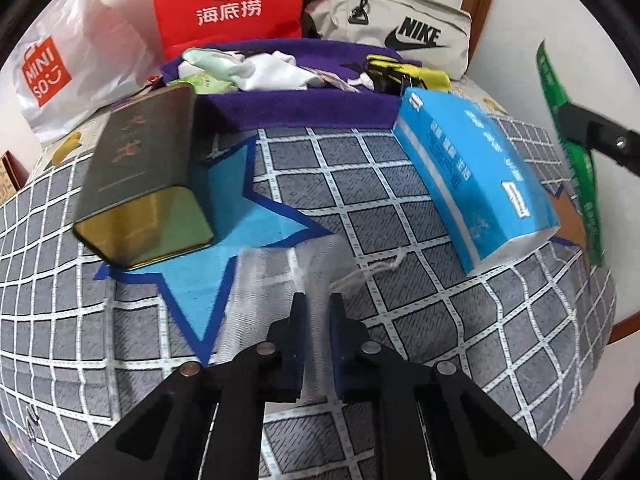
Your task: Organize soft objects
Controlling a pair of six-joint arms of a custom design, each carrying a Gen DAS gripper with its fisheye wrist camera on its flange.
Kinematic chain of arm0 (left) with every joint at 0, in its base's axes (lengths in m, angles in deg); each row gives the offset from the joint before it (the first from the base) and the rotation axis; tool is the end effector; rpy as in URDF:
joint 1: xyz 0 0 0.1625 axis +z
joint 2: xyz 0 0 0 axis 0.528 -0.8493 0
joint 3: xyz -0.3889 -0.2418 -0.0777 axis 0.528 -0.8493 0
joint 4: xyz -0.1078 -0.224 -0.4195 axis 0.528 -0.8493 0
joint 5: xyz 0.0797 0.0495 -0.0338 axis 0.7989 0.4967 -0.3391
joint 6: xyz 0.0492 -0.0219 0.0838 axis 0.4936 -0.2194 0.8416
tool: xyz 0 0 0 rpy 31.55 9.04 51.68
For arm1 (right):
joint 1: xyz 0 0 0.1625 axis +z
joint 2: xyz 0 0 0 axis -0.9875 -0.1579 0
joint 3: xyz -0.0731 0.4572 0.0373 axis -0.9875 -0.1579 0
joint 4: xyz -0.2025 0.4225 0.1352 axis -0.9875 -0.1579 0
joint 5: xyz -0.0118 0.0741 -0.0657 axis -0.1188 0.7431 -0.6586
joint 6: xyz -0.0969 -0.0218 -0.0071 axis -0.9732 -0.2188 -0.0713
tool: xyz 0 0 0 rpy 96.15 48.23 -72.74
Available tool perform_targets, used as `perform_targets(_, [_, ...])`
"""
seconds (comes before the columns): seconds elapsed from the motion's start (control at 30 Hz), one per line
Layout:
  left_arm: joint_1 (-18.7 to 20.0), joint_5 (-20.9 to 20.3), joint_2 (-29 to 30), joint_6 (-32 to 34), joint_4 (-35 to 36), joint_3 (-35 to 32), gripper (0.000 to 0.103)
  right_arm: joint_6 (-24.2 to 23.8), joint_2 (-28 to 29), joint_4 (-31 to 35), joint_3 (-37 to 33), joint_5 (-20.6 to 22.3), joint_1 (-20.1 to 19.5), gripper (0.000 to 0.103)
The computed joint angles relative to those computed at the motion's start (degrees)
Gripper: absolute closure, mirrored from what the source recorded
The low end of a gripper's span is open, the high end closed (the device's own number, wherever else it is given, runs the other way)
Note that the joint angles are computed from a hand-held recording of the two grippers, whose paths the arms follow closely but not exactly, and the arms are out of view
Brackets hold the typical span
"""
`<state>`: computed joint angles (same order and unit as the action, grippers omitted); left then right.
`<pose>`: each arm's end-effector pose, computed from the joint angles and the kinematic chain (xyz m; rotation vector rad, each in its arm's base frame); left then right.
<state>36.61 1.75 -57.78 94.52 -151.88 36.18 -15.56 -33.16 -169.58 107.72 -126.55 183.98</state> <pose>-0.1168 -0.7888 0.1333 0.9978 2.4301 -0.2771 0.2312 -0.7016 0.0868 0.1219 -2.2176 1.0904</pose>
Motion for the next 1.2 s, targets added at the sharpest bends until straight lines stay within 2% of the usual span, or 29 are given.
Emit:
perform_targets(0.5, [-1.2,-2.3,-3.9,-0.4,1.9,-1.6,0.093,0.9,2.9,7.8,-6.9,0.2,-0.5,0.073])
perform_targets(0.83, [-1.7,-1.4,-2.3,-0.4,1.8,-7.0,0.093,-1.5,5.7,12.1,-14.8,0.2,-0.5,0.072])
perform_targets(1.2, [-1.5,-0.9,0.7,-0.9,2.6,-12.5,0.093,-1.6,7.7,16.9,-20.2,1.3,-1.4,0.073])
